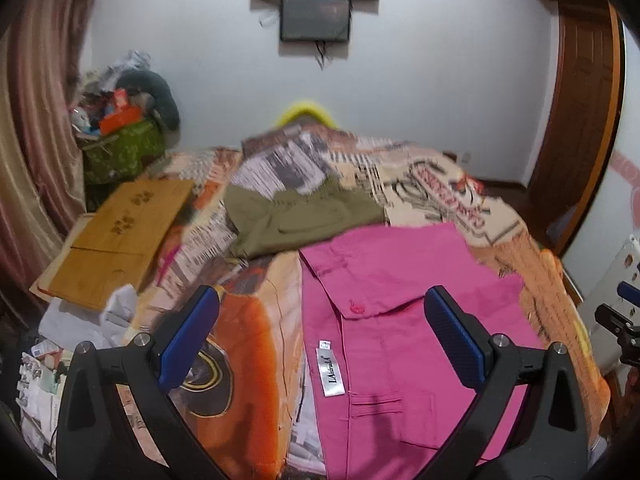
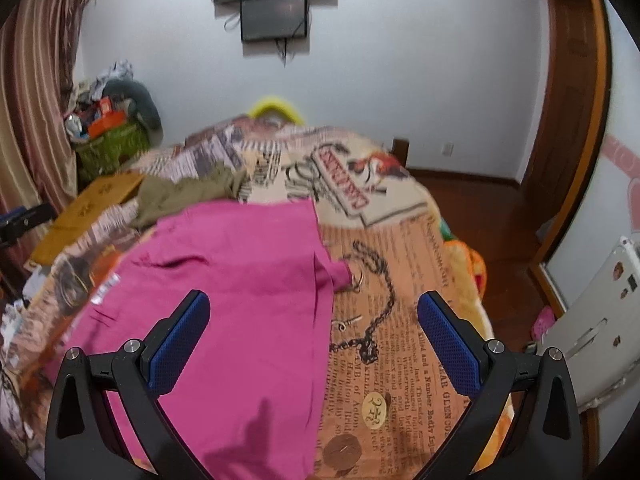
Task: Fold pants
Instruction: 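Lower the right tool to the pink pants leg hem while the left tool lowers to the waistband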
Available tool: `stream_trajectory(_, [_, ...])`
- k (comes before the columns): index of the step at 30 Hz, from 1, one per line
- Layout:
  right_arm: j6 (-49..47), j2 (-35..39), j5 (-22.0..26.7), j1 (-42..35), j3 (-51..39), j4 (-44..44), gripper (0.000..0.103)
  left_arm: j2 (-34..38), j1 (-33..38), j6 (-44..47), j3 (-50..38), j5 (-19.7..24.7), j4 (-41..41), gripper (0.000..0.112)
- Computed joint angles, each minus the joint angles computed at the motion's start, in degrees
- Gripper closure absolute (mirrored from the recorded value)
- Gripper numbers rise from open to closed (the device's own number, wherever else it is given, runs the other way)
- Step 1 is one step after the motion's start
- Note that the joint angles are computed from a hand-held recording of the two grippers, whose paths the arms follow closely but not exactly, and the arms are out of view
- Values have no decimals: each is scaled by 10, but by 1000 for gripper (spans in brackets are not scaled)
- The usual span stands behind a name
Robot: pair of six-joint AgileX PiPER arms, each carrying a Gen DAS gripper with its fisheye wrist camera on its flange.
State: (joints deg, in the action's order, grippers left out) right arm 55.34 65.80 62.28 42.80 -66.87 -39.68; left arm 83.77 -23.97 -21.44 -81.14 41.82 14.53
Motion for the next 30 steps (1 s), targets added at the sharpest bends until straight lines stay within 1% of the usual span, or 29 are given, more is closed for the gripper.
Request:
stream_trajectory(2, [-52, 7, -45, -55, 11, 49, 0, 37, 23, 65, -26, 18, -59, 9])
stream_trajectory(3, [-79, 12, -66, -82, 15, 77, 0, 54, 27, 80, -38, 32, -70, 9])
stream_trajectory(6, [-153, 31, -116, -145, 23, 149, 1, 94, 21, 80, -49, 40, -51, 9])
stream_trajectory(7, [-168, 39, -126, -158, 25, 163, 1, 103, 19, 82, -53, 45, -46, 9])
stream_trajectory(8, [-185, 49, -133, -171, 25, 177, 2, 119, 21, 104, -62, 53, -58, 11])
stream_trajectory(11, [-236, 77, -153, -204, 21, 227, 4, 150, 27, 153, -84, 77, -101, 31])
stream_trajectory(12, [-255, 84, -161, -216, 22, 245, 8, 163, 31, 174, -95, 90, -121, 35])
stream_trajectory(14, [-292, 99, -171, -237, 18, 283, 16, 179, 38, 193, -108, 102, -148, 36])
stream_trajectory(16, [-347, 114, -181, -264, 15, 343, 30, 187, 35, 187, -112, 104, -145, 40])
stream_trajectory(17, [-364, 120, -186, -273, 15, 365, 32, 189, 35, 192, -114, 105, -150, 41])
stream_trajectory(19, [-393, 134, -192, -288, 13, 401, 37, 202, 36, 206, -128, 117, -158, 48])
stream_trajectory(20, [-399, 139, -193, -292, 12, 409, 39, 210, 33, 206, -137, 123, -155, 50])
stream_trajectory(22, [-407, 151, -192, -295, 9, 413, 47, 228, 34, 217, -156, 137, -163, 57])
stream_trajectory(23, [-411, 157, -191, -296, 6, 414, 48, 235, 36, 222, -166, 146, -167, 59])
stream_trajectory(25, [-419, 167, -188, -299, 1, 419, 50, 249, 43, 237, -179, 157, -188, 68])
stream_trajectory(26, [-432, 170, -190, -303, 0, 433, 51, 256, 48, 246, -184, 164, -204, 69])
stream_trajectory(28, [-460, 179, -190, -314, -5, 460, 53, 262, 57, 260, -189, 167, -229, 82])
stream_trajectory(30, [-485, 186, -191, -321, -8, 479, 60, 271, 64, 270, -199, 175, -248, 82])
